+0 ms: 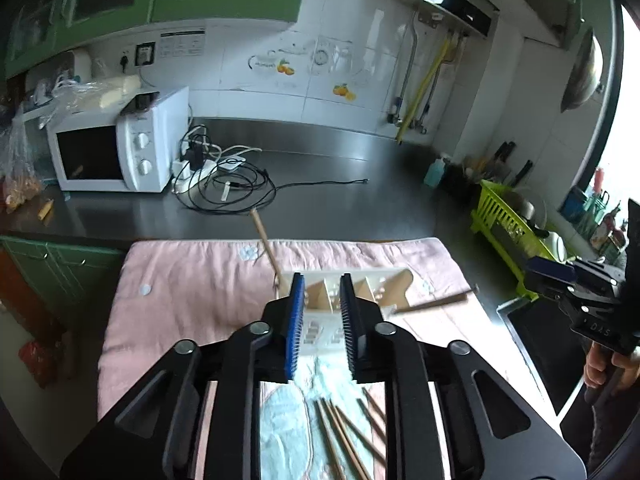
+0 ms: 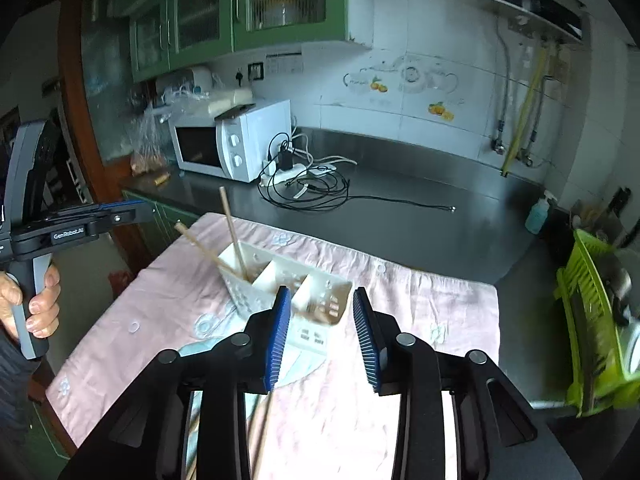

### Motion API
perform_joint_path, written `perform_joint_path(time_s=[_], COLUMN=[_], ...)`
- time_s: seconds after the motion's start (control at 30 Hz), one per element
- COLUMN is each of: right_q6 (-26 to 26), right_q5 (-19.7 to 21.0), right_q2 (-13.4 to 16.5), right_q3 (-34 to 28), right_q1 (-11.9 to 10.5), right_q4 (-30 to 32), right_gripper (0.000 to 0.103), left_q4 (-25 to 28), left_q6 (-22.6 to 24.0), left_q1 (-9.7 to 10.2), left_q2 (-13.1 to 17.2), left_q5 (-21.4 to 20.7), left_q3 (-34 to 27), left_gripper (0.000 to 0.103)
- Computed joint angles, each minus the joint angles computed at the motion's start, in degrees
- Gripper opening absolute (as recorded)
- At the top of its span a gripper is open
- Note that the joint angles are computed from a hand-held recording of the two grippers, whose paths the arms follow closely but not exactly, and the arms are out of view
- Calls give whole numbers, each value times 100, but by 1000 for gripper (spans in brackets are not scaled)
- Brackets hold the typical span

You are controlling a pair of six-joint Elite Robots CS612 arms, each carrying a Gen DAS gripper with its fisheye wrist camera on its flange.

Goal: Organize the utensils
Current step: 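Open both tools to release the chopsticks in the holder, then move both open tools back down to the chopsticks on the towel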

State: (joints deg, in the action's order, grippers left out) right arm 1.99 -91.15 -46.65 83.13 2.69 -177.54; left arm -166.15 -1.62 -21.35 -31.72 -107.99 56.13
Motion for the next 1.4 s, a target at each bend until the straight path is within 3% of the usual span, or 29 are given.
perform_joint_path(time_s=[0.13,0.33,0.6,0.67,0.9,1.4], right_q6=[139,110,392,372,737,909], right_q5=[28,-285,-413,-558,-434,-255], right_q2=[-69,35,293,353,416,503], right_q3=[546,1177,1680,1746,1900,1910], right_q1=[71,273,474,539,547,533], right_q4=[-563,-1148,-1489,-1517,-1606,-1524], right_gripper=[33,37,38,38,38,38], left_q4=[-547,-1084,-1186,-1251,-1330,-1518], left_q6=[72,300,107,97,-4,230], left_q1=[5,-34,-97,-139,-233,-480], left_q2=[-301,-503,-413,-383,-294,-255], left_q5=[124,497,290,290,153,1094], left_q3=[898,1999,2798,2920,3058,3136], left_gripper=[34,38,38,38,36,11])
